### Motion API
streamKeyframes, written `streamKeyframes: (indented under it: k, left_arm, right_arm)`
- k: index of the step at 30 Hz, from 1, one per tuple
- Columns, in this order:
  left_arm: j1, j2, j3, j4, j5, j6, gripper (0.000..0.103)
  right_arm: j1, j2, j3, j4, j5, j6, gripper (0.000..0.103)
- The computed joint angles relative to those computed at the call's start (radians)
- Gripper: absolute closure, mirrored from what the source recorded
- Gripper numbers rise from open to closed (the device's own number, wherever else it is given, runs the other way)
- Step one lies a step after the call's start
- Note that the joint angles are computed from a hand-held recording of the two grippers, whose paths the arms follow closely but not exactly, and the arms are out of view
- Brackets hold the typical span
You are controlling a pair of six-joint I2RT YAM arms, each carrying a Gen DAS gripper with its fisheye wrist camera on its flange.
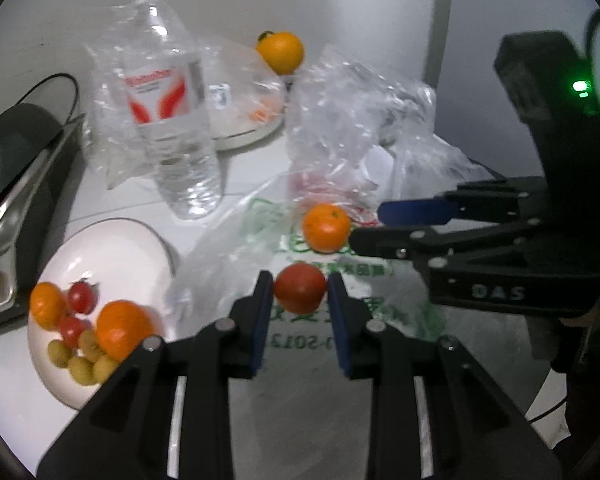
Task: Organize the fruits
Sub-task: 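Grasp the red cherry tomato with the left gripper while the right gripper grasps the mandarin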
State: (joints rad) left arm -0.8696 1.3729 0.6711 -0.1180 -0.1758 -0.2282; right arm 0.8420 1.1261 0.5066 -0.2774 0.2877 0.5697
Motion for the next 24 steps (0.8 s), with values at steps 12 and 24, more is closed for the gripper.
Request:
streamKeyframes:
  k: [12, 24]
  left_arm:
    - [0.091, -0.140, -0.101, 0.004, 0.015, 0.034, 0.075]
    - [0.106, -0.218, -0.143, 0.000, 0.035, 0.070, 0.075]
  right_arm:
    - [-0.047, 0.210, 0.100, 0.031, -0.022, 0.007, 0.047]
    - [-0.033, 0.336, 0.168, 0.023, 0.038, 0.020, 0.061]
